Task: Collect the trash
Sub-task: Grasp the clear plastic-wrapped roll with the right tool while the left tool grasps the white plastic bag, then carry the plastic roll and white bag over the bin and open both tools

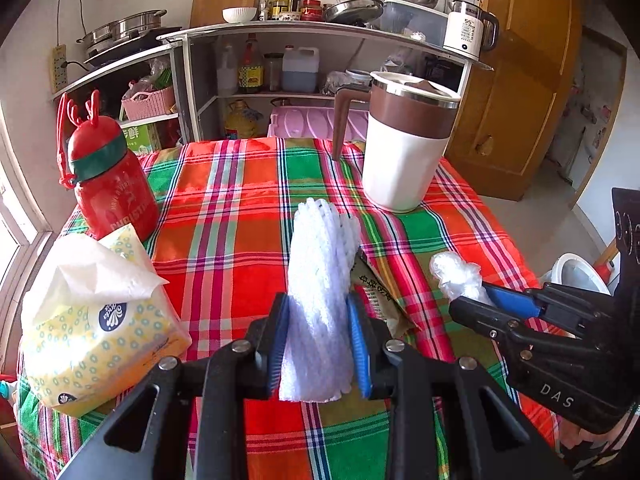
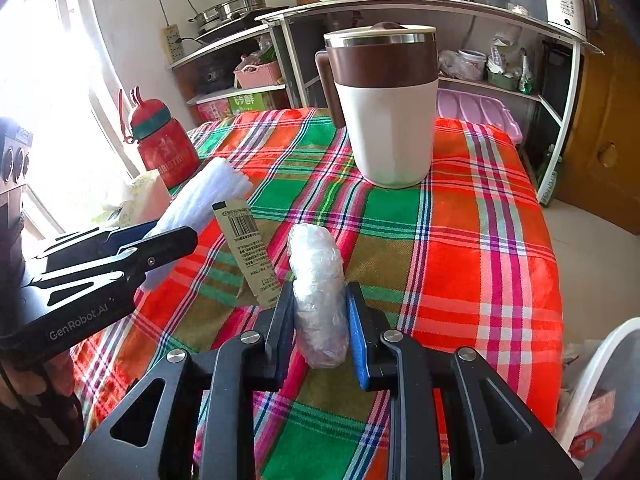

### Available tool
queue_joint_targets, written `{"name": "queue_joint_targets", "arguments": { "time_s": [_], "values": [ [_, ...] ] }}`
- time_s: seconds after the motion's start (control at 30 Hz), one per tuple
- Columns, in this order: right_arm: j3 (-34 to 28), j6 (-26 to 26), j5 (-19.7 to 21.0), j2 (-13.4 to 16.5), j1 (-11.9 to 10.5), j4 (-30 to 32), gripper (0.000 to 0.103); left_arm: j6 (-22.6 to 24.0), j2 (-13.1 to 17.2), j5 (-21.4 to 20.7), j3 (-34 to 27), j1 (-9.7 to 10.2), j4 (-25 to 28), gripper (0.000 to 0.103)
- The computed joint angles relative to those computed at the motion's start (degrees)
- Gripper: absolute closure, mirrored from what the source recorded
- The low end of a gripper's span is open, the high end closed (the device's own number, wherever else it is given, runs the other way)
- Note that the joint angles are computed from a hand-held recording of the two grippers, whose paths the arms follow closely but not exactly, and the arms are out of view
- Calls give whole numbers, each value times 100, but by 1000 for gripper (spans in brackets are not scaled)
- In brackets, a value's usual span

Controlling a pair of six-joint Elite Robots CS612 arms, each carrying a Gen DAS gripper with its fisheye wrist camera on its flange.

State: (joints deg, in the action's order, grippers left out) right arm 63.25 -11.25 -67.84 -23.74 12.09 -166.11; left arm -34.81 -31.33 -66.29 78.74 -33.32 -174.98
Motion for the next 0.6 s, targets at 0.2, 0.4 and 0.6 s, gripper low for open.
{"name": "queue_joint_targets", "arguments": {
  "time_s": [0.2,0.4,0.6],
  "values": [
    [290,115,66,-148,-39,-294,77,-1,-110,143,181,-101,-149,73],
    [580,204,141,-297,-91,-567,77,41,-197,156,341,-196,-351,73],
    [862,316,213,-429,-145,-838,77,108,-278,195,480,-315,-610,73]
  ]
}}
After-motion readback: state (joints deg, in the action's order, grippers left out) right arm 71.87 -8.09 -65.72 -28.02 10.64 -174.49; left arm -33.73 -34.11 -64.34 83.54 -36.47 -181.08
